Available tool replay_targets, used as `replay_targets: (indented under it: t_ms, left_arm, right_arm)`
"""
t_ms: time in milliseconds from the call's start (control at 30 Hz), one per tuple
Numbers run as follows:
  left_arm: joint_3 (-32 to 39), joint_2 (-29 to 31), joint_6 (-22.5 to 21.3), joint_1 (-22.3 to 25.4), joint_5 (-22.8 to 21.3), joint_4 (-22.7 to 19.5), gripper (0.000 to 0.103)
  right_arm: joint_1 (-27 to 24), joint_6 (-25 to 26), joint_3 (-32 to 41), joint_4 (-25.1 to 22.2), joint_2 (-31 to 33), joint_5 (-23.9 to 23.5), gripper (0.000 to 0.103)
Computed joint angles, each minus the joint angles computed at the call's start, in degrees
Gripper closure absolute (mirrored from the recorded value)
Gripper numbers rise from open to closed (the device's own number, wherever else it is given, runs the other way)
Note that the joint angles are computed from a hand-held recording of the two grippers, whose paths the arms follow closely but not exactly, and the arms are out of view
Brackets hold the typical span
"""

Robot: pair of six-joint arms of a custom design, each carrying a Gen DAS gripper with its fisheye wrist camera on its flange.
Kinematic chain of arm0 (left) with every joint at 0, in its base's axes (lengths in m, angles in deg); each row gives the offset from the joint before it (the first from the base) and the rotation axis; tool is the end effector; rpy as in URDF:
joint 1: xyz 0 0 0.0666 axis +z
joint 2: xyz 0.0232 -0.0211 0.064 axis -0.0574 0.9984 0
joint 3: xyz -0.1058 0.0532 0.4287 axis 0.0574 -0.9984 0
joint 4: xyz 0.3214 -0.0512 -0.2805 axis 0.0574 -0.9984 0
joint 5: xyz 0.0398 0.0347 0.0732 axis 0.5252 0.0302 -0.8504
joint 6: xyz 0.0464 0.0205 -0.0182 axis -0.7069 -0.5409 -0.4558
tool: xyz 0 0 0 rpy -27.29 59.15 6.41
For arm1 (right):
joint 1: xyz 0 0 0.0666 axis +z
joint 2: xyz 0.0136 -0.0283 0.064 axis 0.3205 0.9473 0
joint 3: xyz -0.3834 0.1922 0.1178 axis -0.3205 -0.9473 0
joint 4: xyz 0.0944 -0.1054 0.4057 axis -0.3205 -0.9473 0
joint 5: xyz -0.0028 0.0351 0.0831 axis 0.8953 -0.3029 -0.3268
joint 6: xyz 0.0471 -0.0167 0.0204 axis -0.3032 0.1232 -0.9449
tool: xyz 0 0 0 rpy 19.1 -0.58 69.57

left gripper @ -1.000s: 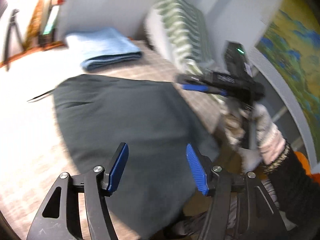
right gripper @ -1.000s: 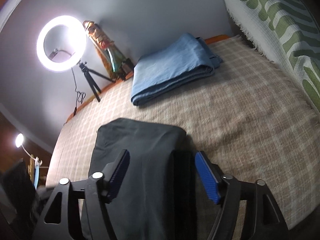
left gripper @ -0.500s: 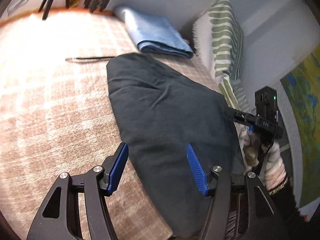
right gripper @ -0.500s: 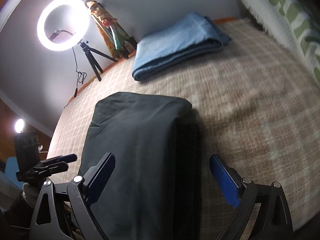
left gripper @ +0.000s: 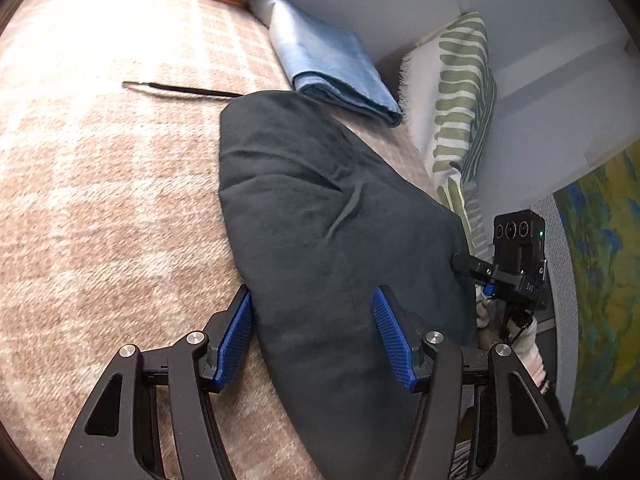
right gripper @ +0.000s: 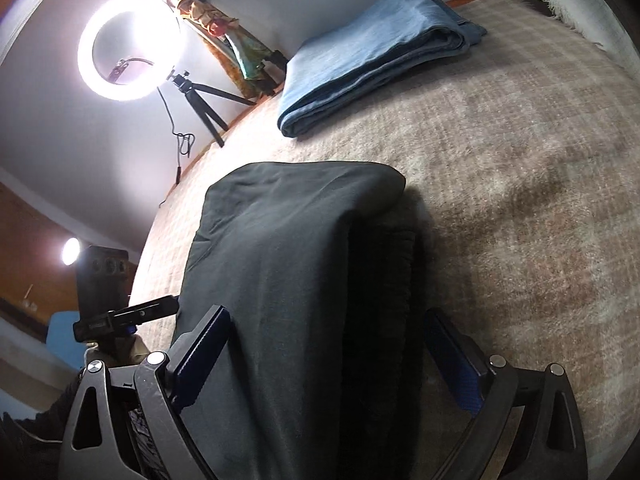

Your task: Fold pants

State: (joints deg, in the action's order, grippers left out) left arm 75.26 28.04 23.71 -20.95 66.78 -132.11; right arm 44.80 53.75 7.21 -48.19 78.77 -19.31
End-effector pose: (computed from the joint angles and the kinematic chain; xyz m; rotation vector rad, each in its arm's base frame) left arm 0.5805 -0.2076 0.5179 0.1886 2.5511 -1.0829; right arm 0.4887 0.2513 0.5003 0.0403 2.5550 0.8375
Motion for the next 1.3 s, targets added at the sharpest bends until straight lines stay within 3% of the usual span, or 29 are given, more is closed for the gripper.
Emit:
replay_targets:
  t_ms: [167,267,333,500,633,800,1033,1300]
  left_arm:
    - [0.0,0.2,-0.6,-0.6,-0.4,0.8,0.046]
    - [-0.2,0.3,-0.4,-0.9,-0.4,1.8,0.047]
    - [-0.1,0.5,-0.5,-1.1,-0.8,1.7,0.062]
    - [-0.4,0.7,-0.6,-1.4,-1.4,2.1,0.083]
    - [-0.8,0.1,-1.1,-2.0,-3.0,3.3,0.09]
    - [-0.3,-1.1,-4.1,-3.0,-6.6,4.1,0.094]
    - [0.4,-2.9,-8.8,-4.0,-10.6,5.5,0.096]
    - [1.5,-4.7,-12.9,-4.8,-13.5,8.0,0.096]
  right_arm:
    - [-0.4,-0.9,-1.8,2.5,-0.9,-1.2,0.011]
    - [-0.7,-2.1,-2.7,4.1,-1.3,-3.7,0.022]
    - [-0.5,-1.3,-2.4,3.7,-1.0,-4.0,0.025]
    - [0.1,-0.9,-1.5,3.1,-0.3,-3.3,0.044]
    - [1.3,0.3,0.6,0.9,-0.1,0.4,0.058]
    - [4.4,2.9,5.1,-4.6,0.9,9.3,0.072]
    - [8.4,7.3,10.5,-8.0,1.2,20.0,0.079]
    - [10.1,8.3,12.7,-7.2,0.7,24.2,0.081]
